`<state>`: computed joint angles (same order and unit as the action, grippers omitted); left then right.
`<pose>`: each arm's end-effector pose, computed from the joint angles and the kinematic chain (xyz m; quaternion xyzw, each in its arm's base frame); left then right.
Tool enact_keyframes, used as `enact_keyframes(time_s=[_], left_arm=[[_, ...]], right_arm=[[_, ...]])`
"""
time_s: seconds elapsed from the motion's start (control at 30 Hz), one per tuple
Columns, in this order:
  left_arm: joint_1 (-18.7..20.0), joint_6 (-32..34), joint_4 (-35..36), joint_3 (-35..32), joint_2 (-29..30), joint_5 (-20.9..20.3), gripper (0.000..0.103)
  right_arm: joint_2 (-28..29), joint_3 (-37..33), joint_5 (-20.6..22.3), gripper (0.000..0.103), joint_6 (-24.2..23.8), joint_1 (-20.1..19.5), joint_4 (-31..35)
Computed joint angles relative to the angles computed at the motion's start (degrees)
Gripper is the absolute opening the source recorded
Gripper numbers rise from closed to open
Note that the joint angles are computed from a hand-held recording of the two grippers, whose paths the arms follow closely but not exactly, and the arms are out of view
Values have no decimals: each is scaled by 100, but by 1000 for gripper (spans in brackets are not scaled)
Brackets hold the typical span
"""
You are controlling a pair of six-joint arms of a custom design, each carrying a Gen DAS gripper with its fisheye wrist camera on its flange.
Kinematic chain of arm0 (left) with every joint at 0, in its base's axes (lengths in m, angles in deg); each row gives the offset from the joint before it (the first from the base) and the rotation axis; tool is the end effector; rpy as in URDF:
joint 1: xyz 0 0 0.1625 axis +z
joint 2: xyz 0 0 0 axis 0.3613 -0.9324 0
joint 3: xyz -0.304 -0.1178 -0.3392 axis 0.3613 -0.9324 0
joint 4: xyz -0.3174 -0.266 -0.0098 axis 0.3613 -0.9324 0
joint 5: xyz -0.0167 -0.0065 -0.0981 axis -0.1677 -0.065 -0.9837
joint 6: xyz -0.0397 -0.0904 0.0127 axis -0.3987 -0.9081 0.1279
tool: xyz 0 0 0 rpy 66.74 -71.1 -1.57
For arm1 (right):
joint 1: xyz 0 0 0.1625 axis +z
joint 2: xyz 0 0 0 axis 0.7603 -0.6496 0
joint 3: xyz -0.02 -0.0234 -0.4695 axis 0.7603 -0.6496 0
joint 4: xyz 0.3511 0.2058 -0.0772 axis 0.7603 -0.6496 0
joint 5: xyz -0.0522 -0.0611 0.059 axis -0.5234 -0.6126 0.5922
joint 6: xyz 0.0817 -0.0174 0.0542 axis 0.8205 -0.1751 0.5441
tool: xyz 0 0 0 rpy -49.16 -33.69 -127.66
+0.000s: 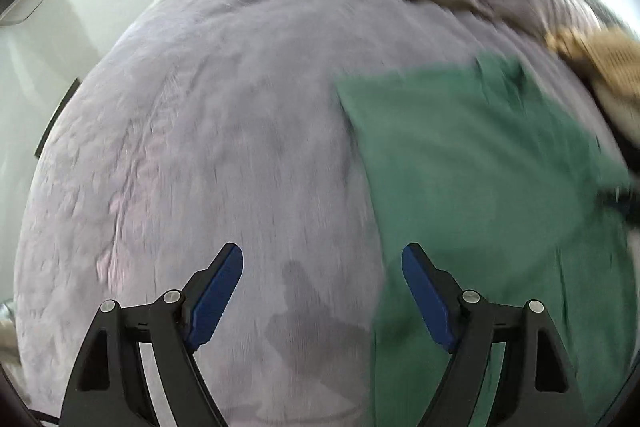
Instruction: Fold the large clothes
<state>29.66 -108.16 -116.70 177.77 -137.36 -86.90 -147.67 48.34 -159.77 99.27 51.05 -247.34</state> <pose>-0.0774 -0.4243 0.2995 0.0982 0.9063 -0.2057 0.3559 0.1758 -0.4657 0.1661 -0.0656 -0.9512 0.2364 0.1873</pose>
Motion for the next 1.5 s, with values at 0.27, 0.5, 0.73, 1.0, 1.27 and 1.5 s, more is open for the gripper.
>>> enact_keyframes(time_s=[0.27,0.5,0.73,1.0,1.27,1.5], left_arm=[[-145,-363,10,373,85,-116,82],[60,-1642,989,395,-149,876,82],[-47,-1828,1039,327,-651,494,82],[50,-1044,183,269,137,230,82],[-94,-1628,1325,122,-93,162,82],[-700,-2174,2150,32,-300,-343,82]], right_arm=[[135,85,164,42,388,43,104],[133,-13,-165,42,446,-8,-78],[156,11,219,42,1111,-366,-198],[279,70,-23,0,1429,-454,-372],[-193,489,305,13,1256,-461,-159],[-673,1261,624,62,1485,-255,-120]])
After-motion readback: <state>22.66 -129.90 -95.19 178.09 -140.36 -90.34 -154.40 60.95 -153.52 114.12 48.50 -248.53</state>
